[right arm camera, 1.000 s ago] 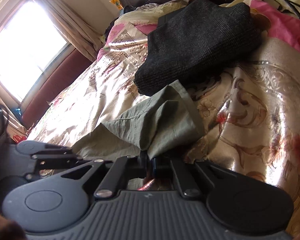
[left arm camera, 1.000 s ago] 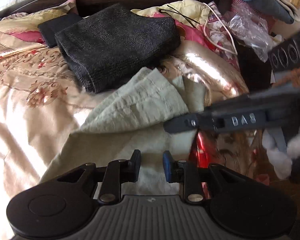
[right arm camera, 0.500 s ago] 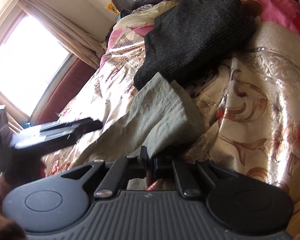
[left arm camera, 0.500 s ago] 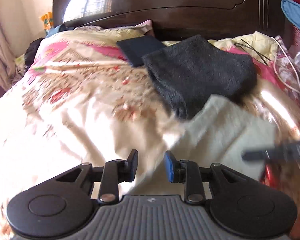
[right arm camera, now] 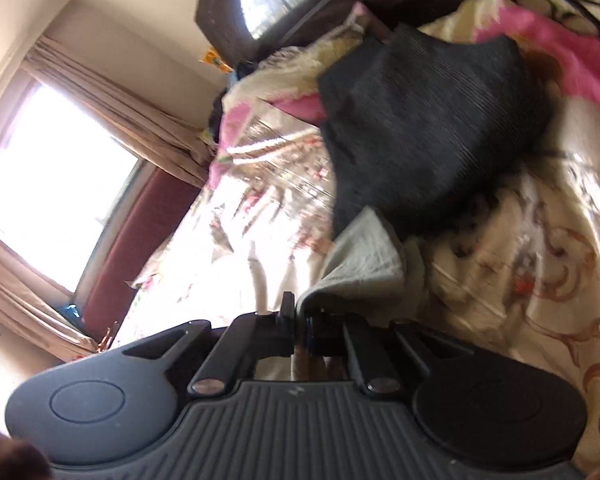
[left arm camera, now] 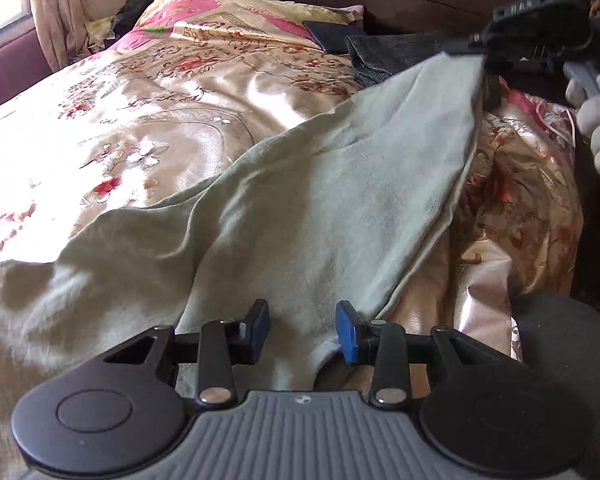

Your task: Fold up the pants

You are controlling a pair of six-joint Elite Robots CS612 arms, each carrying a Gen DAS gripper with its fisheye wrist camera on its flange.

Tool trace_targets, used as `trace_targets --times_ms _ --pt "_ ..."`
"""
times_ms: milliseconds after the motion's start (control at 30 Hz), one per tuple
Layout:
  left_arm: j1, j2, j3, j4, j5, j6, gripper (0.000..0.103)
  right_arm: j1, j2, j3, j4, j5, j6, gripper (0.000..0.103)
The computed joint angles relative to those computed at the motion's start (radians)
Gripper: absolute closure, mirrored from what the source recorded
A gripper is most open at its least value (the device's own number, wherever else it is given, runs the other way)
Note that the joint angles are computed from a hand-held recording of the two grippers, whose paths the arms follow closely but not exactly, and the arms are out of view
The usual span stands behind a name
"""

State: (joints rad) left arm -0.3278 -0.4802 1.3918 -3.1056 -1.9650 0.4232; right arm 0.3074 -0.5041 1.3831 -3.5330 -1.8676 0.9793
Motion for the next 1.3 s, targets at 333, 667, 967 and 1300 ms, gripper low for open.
trace_targets --times_ms 333,667,967,1300 --pt "0.073 -0.030 0.070 -0.089 -0.083 -0.131 0.052 0.090 0.154 -0.451 0.371 0.379 -0.417 0.097" --pt "0.156 -0.062 0.175 -0.203 -0.020 -0.258 0.049 0.179 0.315 -0.742 0.819 0.498 -0.690 0.095" --pt "0.179 -0.057 0.176 -0.233 -0.040 -0.310 0.049 0.170 0.232 -0.613 0.805 0.537 -0.739 0.067" --pt "0.195 -0.082 0.208 -0.309 0.020 -0.360 0.042 0.123 0.141 -0.442 0.726 0.369 -0.629 0.053"
